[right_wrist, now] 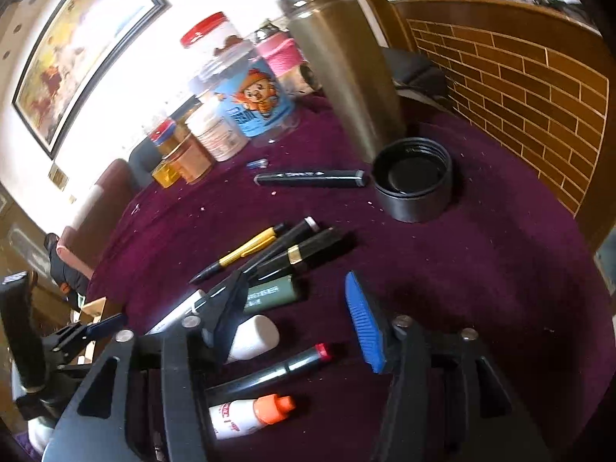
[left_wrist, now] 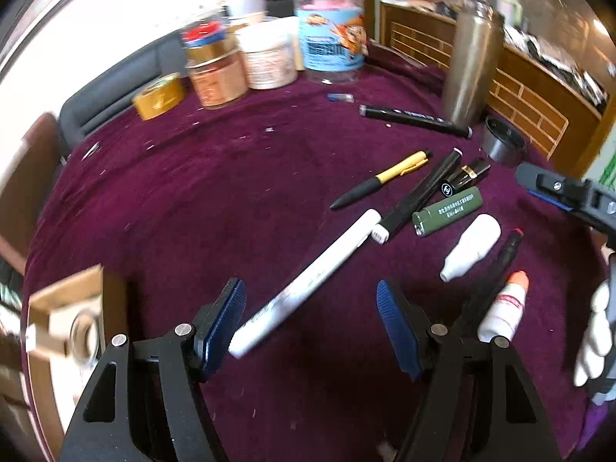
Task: Organize rigid objects
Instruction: 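Move the left tool back and grasp the white tube, then lift the white tube with left tool while right tool grasps the yellow pen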
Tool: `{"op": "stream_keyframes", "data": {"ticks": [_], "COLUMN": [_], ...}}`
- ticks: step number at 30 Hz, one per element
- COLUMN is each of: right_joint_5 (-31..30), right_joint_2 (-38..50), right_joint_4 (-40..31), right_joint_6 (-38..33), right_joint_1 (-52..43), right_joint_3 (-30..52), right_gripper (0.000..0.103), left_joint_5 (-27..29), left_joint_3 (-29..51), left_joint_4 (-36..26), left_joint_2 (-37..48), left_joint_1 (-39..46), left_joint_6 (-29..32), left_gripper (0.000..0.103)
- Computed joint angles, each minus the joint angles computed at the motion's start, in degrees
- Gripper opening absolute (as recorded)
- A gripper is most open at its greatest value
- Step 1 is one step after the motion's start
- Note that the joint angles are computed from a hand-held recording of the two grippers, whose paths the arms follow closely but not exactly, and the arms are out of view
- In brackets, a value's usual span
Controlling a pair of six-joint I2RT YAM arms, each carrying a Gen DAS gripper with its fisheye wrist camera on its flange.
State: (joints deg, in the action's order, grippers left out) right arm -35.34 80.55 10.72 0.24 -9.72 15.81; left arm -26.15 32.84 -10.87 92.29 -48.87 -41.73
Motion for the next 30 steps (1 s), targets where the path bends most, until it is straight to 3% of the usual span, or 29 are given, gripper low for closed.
{"op": "stream_keyframes", "data": {"ticks": [4, 5, 7, 8, 9, 10, 15, 19, 25, 28, 30], "right_joint_5": [1.28, 1.89, 2.41, 2.5, 2.72, 2.96, 3.45, 3.58, 3.8, 5.26, 6.56], "right_joint_2": [1.52, 1.65, 2.07, 2.39, 2.57, 2.88, 3.23, 3.75, 1.79, 1.69, 1.92], "right_joint_4": [1.26, 1.64, 2.06, 2.18, 2.2, 2.28, 2.41, 2.78, 5.99, 7.17, 7.98], "right_joint_6": [0.35, 0.3, 0.25, 0.14, 0.14, 0.25, 0.52, 0.85, 1.59, 1.99, 2.08], "right_joint_1": [0.91, 1.31, 1.55, 1.52, 1.63, 1.75, 1.67, 1.67, 1.24, 1.98, 2.44], "right_joint_3": [0.21, 0.13, 0.11, 0.14, 0.19, 0.3, 0.3, 0.46, -1.3, -1.59, -1.71], "right_gripper": [0.054, 0.054, 0.054, 0.054, 0.054, 0.054, 0.054, 0.054, 0.054, 0.054, 0.054], "left_joint_5": [3.73, 2.64, 0.5, 0.67, 0.49, 1.39, 2.88, 0.68, 0.61, -2.76, -2.5], "left_joint_3": [5.6, 7.41, 7.26, 6.37, 6.11, 5.3, -3.44, -8.53, -9.41, -9.19, -9.6], "left_joint_4": [2.42, 1.06, 1.85, 2.4, 1.3, 0.52, -0.04, -3.5, 2.43, 2.96, 2.9], "left_joint_2": [9.42, 12.01, 11.88, 10.84, 10.18, 9.07, -1.1, -9.4, -2.46, -0.48, -1.08], "left_joint_1": [1.82, 1.15, -0.36, -0.65, -1.13, -1.39, -5.58, -11.28, -9.67, -11.48, -11.78], "left_joint_6": [6.86, 6.91, 6.66, 5.84, 5.0, 4.5, -2.71, -11.78, -12.92, -14.7, -16.1], "left_gripper": [0.064, 0.066, 0.06, 0.043, 0.015, 0.011, 0.011, 0.011, 0.012, 0.016, 0.011]}}
